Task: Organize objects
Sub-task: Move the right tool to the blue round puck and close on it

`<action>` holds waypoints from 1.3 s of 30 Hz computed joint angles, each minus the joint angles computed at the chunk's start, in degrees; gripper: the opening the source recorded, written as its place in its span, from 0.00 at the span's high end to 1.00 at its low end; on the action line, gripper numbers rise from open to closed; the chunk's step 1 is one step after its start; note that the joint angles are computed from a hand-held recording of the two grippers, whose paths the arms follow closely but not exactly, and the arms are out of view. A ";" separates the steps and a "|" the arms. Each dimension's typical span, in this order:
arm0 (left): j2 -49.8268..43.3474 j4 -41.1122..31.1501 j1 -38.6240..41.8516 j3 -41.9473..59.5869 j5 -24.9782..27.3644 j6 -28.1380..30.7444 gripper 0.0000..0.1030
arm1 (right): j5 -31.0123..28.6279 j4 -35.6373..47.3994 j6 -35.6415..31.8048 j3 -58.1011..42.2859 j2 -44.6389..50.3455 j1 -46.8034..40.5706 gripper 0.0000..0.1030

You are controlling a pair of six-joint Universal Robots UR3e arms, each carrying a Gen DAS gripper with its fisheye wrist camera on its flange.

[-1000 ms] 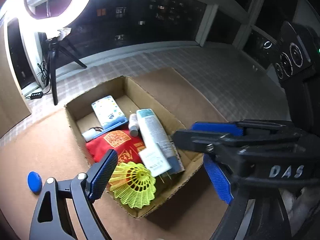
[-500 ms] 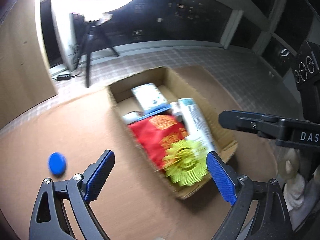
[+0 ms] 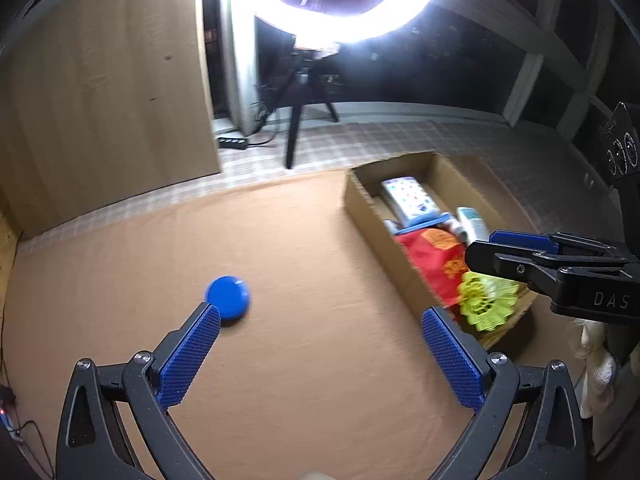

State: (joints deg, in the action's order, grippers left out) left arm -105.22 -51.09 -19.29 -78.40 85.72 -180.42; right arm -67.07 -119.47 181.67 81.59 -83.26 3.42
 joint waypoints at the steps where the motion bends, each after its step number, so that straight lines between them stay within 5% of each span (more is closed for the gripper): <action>1: 0.91 0.24 0.99 -1.29 -0.14 0.12 0.01 | -0.40 -0.29 0.52 -0.57 0.78 0.73 0.50; 17: 2.99 -2.08 18.29 -12.48 -8.10 0.90 0.01 | -5.63 -4.74 8.18 -16.05 18.20 12.24 0.44; 33: -10.72 -2.26 17.50 -3.37 -6.55 3.92 0.02 | 0.13 15.71 12.83 -52.03 44.64 14.47 0.45; 39: -14.27 -2.18 16.35 0.24 -7.55 5.41 0.14 | 3.32 21.19 13.54 -61.36 50.70 14.26 0.55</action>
State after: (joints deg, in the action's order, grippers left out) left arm -119.49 -53.26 -2.93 -78.15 78.17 -175.02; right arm -63.75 -98.29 195.21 20.22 -32.56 17.67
